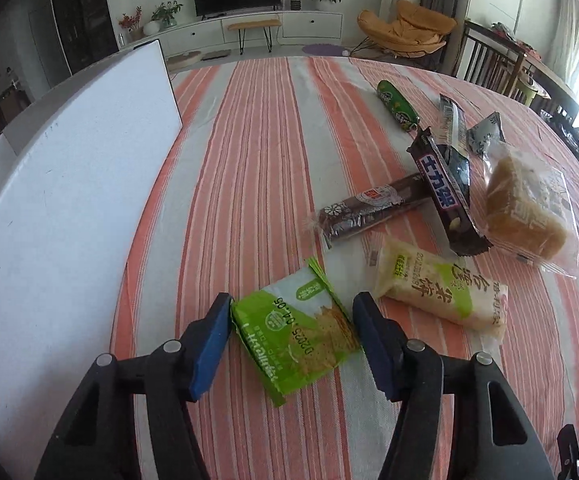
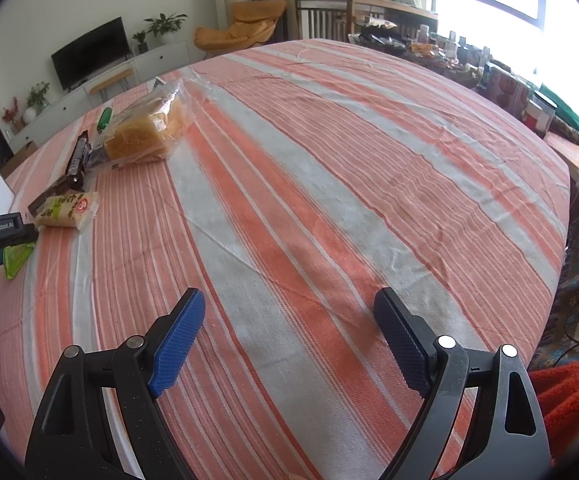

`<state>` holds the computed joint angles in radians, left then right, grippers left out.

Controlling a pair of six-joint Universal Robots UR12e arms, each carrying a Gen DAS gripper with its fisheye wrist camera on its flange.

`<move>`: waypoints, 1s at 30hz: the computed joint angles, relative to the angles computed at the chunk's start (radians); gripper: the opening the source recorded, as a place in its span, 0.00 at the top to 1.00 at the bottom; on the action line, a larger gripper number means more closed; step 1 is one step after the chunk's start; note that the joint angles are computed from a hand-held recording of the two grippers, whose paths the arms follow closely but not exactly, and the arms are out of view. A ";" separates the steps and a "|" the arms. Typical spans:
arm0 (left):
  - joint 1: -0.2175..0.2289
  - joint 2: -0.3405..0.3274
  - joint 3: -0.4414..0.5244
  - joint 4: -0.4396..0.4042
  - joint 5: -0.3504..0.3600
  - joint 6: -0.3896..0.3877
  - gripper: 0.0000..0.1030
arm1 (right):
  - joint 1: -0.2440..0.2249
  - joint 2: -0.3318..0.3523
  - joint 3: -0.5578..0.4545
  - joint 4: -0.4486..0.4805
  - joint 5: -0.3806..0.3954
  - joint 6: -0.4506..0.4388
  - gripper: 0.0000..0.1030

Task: Organize snacks
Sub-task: 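Lower the left gripper onto the green cracker packet and grasp it, then lift the green packet with the left gripper while the right gripper grasps the cream cake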

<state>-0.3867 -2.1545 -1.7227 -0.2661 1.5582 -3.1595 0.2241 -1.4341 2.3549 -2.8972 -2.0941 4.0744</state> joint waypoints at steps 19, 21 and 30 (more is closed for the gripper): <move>0.035 0.130 -0.265 0.168 -0.077 0.123 0.00 | 0.005 0.001 -0.007 0.027 -0.012 -0.006 0.13; 0.033 0.126 -0.263 0.172 -0.075 0.123 0.00 | 0.007 0.002 -0.010 0.036 -0.016 -0.007 0.13; 0.032 0.124 -0.267 0.187 -0.073 0.123 0.00 | 0.008 0.003 -0.006 0.018 -0.014 -0.009 0.13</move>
